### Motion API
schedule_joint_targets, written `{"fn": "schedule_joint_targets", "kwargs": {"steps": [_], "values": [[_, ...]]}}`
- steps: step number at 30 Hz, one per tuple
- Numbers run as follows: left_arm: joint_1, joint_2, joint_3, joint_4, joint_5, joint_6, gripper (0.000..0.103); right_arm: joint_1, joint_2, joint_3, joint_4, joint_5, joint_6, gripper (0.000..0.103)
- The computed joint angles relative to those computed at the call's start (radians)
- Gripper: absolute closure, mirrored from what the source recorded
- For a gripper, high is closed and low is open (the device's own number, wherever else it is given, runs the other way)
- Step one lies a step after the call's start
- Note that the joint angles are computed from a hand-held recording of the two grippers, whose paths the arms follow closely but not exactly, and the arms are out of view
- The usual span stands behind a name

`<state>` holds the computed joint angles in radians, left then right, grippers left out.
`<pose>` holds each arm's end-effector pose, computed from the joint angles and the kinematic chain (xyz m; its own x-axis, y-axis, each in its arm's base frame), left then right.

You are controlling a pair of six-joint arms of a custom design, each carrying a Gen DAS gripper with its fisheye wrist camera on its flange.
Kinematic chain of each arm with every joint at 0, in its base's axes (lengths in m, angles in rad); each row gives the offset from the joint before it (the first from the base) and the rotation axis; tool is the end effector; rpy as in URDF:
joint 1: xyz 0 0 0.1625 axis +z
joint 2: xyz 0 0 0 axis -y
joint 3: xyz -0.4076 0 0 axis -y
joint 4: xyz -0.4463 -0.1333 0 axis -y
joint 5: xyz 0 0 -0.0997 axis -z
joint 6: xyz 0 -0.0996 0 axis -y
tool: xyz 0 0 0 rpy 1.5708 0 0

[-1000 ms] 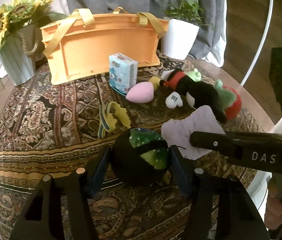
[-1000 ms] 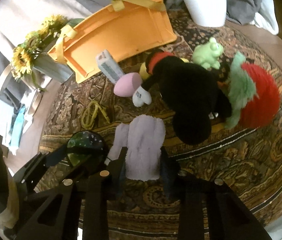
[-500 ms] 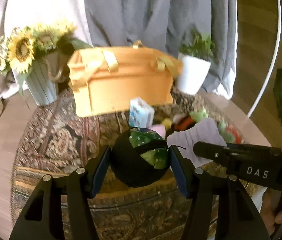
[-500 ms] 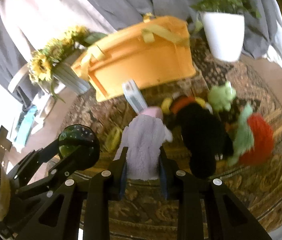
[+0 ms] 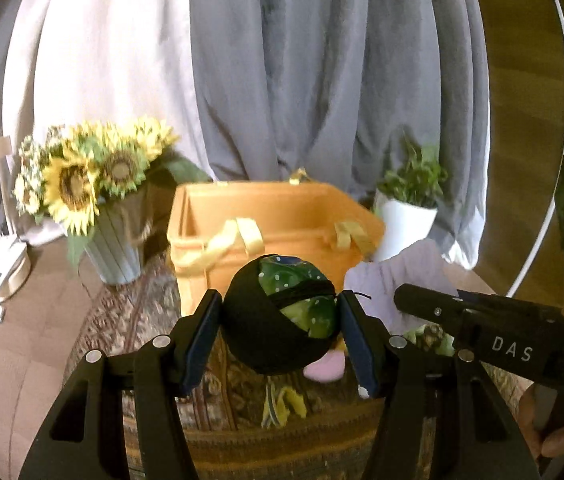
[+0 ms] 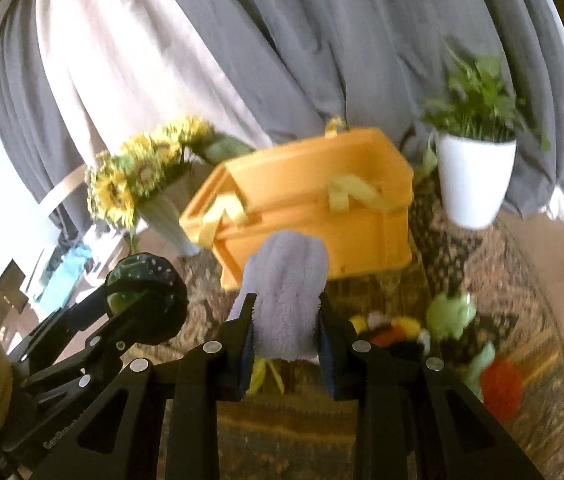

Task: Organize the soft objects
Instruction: 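Carry the plush ball with the left tool while the right tool carries the cloth over the orange crate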

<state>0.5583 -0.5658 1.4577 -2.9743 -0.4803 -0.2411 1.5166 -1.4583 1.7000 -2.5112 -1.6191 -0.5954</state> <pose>-0.5050 -0.5767 0.0424 -0.7719 0.0469 -0.6340 0.5718 0.4872 -0.6601 0.0947 -0.6255 0.4487 -0.8476 -0.3583 0.3914 -0.5241 0.6807 -0.5118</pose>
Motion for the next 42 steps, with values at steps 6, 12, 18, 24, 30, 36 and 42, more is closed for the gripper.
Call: {"fn": "schedule_joint_targets", "kwargs": {"steps": [6, 12, 18, 24, 30, 36, 42], "values": [[0.010, 0.045, -0.083, -0.119, 0.027, 0.144, 0.044, 0.022, 0.055, -0.077, -0.037, 0.045, -0.001, 0.075], [0.029, 0.100, -0.189, -0.217, 0.041, 0.293, 0.044, 0.043, 0.115, -0.151, -0.075, 0.079, -0.012, 0.075], [0.051, 0.154, -0.301, -0.254, 0.036, 0.389, 0.044, 0.053, 0.188, -0.244, -0.072, 0.094, -0.010, 0.075], [0.080, 0.218, -0.429, -0.257, 0.020, 0.465, 0.044, 0.059, 0.276, -0.358, -0.046, 0.089, -0.006, 0.075], [0.125, 0.268, -0.541, -0.177, -0.005, 0.452, 0.044, 0.067, 0.371, -0.469, -0.010, 0.053, -0.009, 0.075], [0.165, 0.321, -0.650, -0.047, -0.005, 0.408, 0.044, 0.073, 0.469, -0.585, 0.051, -0.026, 0.000, 0.075], [0.197, 0.353, -0.718, 0.089, 0.003, 0.344, 0.044, 0.075, 0.552, -0.685, 0.107, -0.099, 0.006, 0.075]]}}
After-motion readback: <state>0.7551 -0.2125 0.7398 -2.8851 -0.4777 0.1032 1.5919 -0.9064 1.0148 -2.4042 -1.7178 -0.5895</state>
